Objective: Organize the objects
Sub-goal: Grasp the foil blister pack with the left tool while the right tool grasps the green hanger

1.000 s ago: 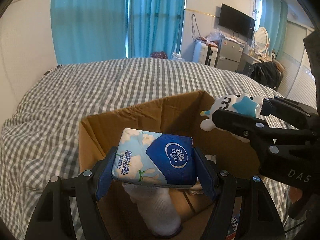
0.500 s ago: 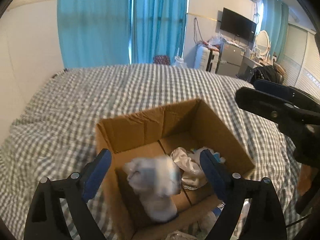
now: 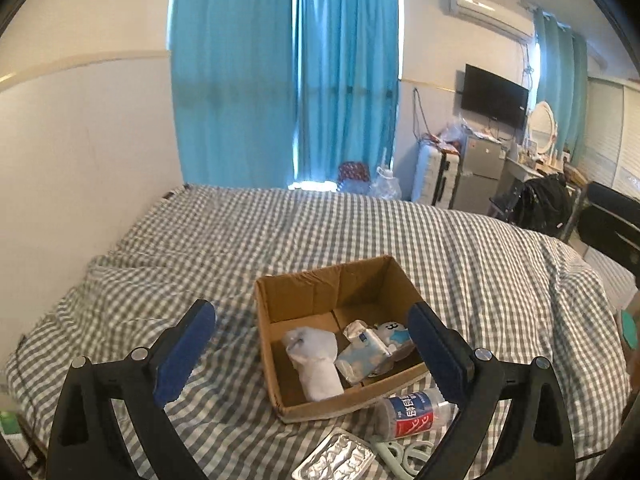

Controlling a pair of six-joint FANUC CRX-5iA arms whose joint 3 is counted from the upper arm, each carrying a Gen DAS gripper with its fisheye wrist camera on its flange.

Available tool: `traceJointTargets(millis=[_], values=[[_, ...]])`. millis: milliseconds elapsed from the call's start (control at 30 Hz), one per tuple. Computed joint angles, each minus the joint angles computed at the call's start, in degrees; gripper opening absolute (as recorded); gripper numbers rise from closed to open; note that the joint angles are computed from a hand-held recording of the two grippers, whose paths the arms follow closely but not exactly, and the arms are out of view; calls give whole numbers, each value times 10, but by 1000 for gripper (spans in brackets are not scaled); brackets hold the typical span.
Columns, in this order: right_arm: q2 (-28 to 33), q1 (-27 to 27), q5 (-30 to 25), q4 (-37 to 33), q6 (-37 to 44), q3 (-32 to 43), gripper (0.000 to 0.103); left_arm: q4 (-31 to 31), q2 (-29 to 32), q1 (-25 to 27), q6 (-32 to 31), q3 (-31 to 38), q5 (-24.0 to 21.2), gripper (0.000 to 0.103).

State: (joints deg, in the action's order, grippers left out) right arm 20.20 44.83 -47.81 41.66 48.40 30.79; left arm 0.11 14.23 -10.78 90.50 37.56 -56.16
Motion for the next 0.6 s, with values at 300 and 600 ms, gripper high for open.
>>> traceJointTargets(millis=[300,600], values=[[-77,33,-2,69,-42,-102,98,-61,-75,-16,38,-89,26,103],[-96,42,10,67,-88,-185,103,-83,-125,-19,91,-211,61,103]])
